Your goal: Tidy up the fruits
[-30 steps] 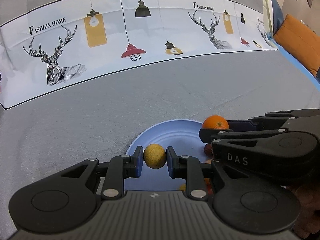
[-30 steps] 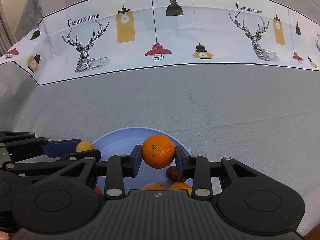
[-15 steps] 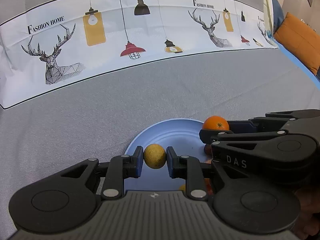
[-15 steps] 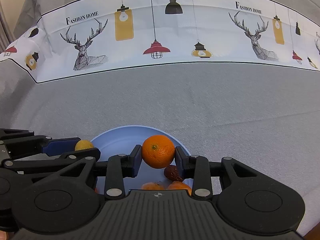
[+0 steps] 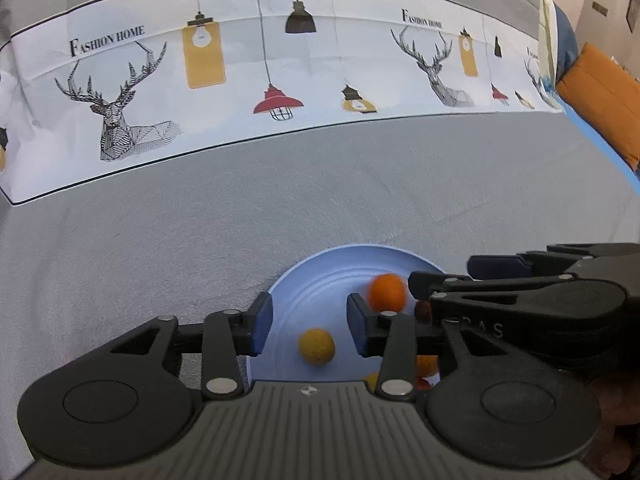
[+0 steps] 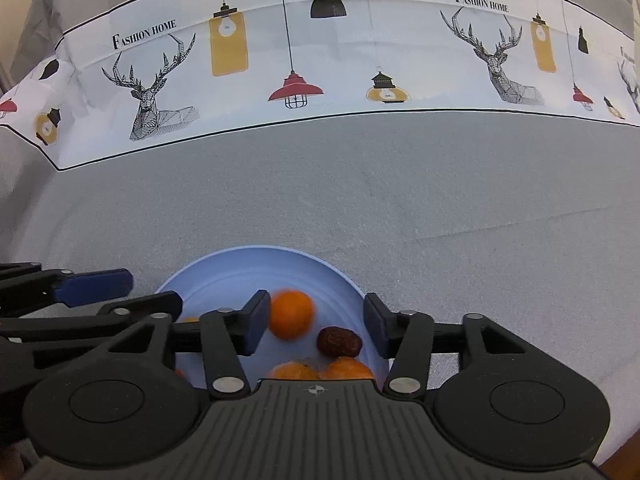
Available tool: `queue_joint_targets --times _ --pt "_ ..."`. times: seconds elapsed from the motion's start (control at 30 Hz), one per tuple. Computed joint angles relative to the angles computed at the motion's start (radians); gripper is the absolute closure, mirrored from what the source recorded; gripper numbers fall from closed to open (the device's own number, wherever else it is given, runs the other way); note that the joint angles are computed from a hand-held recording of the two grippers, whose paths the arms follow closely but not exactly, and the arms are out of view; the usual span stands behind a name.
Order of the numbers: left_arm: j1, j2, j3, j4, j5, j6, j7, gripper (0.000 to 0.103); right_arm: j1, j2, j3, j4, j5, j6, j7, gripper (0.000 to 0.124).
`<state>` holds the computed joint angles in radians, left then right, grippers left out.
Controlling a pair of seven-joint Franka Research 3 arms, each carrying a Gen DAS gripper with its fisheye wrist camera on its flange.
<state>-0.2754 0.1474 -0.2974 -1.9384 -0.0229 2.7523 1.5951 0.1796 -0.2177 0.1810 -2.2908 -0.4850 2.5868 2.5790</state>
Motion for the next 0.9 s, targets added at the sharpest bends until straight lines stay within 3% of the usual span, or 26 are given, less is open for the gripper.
queue_joint_targets --times 0.07,0.17,0.23,0.33,0.4,0.6,0.7,0.83,0.9 --pt "-0.003 -0.008 0.007 -0.010 0.016 0.015 -0.024 0.049 -0.002 -0.004 0.001 0.000 -0.003 -0.004 0.005 0.059" --pt "-0.012 -0.028 0.027 -0.036 0.085 0.047 -0.100 0.032 -0.005 -0.013 0.002 0.001 -0.001 -0.021 0.017 0.051" --pt "-0.005 -0.049 0.025 -0.057 0.078 0.066 -0.109 0.031 -0.003 -0.021 0.001 -0.001 0.013 -0.031 0.019 0.043" --pt "-0.005 -0.087 0.036 -0.092 0.117 0.089 -0.159 0.026 -0.004 -0.041 0.007 -0.007 0.013 -0.039 0.023 0.042" --pt "-0.010 -0.119 0.045 -0.110 0.177 0.073 -0.236 0.017 -0.012 -0.069 0.018 -0.020 -0.007 -0.039 0.034 0.040" --pt "-0.025 -0.206 0.036 -0.124 0.241 -0.109 -0.348 0.015 -0.051 -0.194 0.055 -0.095 -0.050 0.005 0.049 0.025" --pt "-0.032 -0.279 0.033 -0.195 0.251 -0.090 -0.396 0.001 -0.084 -0.273 0.095 -0.146 -0.069 0.009 0.057 0.022" --pt "-0.047 -0.378 0.028 -0.341 0.261 -0.006 -0.456 0.001 -0.102 -0.393 0.139 -0.231 -0.061 0.012 0.047 0.022" --pt "-0.063 -0.403 0.024 -0.385 0.277 -0.007 -0.432 0.001 -0.111 -0.442 0.162 -0.266 -0.051 0.018 0.034 0.022"
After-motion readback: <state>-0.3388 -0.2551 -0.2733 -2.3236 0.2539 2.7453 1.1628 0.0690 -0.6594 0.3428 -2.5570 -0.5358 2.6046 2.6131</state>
